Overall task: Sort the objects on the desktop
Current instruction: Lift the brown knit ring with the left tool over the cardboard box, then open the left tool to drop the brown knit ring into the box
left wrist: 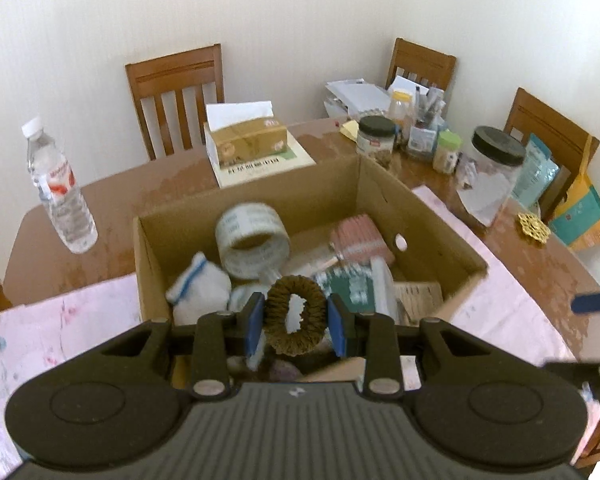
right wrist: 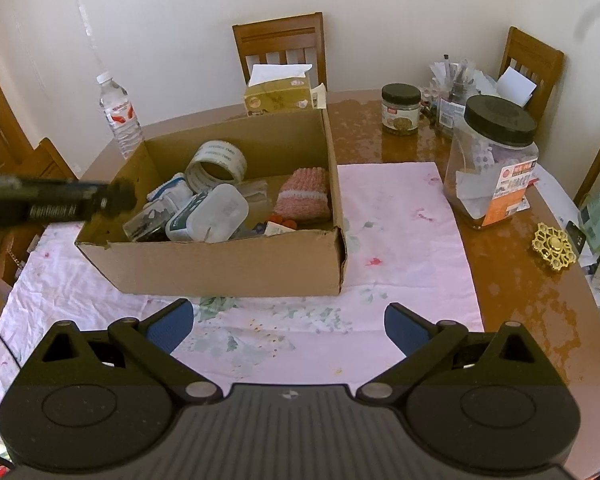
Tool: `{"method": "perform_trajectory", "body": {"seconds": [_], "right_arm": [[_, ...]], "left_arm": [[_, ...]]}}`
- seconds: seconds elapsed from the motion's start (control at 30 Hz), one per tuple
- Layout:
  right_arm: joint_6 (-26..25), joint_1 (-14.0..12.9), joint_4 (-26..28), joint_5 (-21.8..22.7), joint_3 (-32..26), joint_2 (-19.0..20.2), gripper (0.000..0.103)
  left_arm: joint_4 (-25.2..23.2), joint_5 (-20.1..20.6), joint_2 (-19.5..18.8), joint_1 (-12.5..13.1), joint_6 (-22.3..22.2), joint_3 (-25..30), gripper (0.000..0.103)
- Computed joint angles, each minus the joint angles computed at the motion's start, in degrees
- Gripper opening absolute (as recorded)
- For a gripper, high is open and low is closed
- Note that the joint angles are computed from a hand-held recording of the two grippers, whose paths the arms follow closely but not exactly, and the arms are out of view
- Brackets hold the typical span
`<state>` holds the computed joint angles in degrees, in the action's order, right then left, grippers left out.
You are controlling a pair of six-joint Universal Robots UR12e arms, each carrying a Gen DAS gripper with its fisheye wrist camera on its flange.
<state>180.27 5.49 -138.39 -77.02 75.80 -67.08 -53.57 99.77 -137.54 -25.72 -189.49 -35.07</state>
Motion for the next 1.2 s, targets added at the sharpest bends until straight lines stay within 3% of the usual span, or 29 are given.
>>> {"method": "perform_trajectory", "body": {"seconds": [0.33,0.43,0.5,0.53,0.63,0.73,0.9,1.07,1.2], "right_arm": [[1.09,0.08,-0.37,-0.86,-0.11,-0.06,0.103],[1.70,0.01,-0.14,-1.12,-0.06,-0.13,0.103],[1.98,-0.06,-0.11,-1.34,0.05,-0.22,0.103],[2.10,-0.08,-0.13,-1.51,0.11,-0.27,0.103],[2.57,-0.19,-0.23,-1.84,0.19,-0.34,0.103],[2.92,-0.23,-0.33,-2.24,0.18,-0.32,0.103],[3.50,-0.22,0.07,-2.16,-0.37,-0.06,0.103],[3.56,0.06,2.09,-2.53,-1.74,0.45,0.103],[3.14,0.28,3.52,-2.48,-2.77,0.75,0.103]], "left_arm": [[-7.90,0.98,-9.01,1.05,-0.24,16.71,0.033],[-10.86,1.55,-12.33,1.22,0.15,23.09,0.047],[-14.24,2.32,-15.34,1.23,-0.30,29.20,0.078],[-13.98,2.88,-15.53,1.18,-0.67,29.50,0.080],[-12.80,1.34,-14.79,1.39,0.08,28.14,0.081],[-12.62,1.66,-14.09,1.22,0.48,27.06,0.089],[-6.54,1.04,-8.17,0.90,2.16,15.67,0.092],[-3.67,3.09,-3.78,0.15,2.39,7.71,0.094],[-4.98,8.01,-1.42,-0.88,0.68,3.79,0.094]]}}
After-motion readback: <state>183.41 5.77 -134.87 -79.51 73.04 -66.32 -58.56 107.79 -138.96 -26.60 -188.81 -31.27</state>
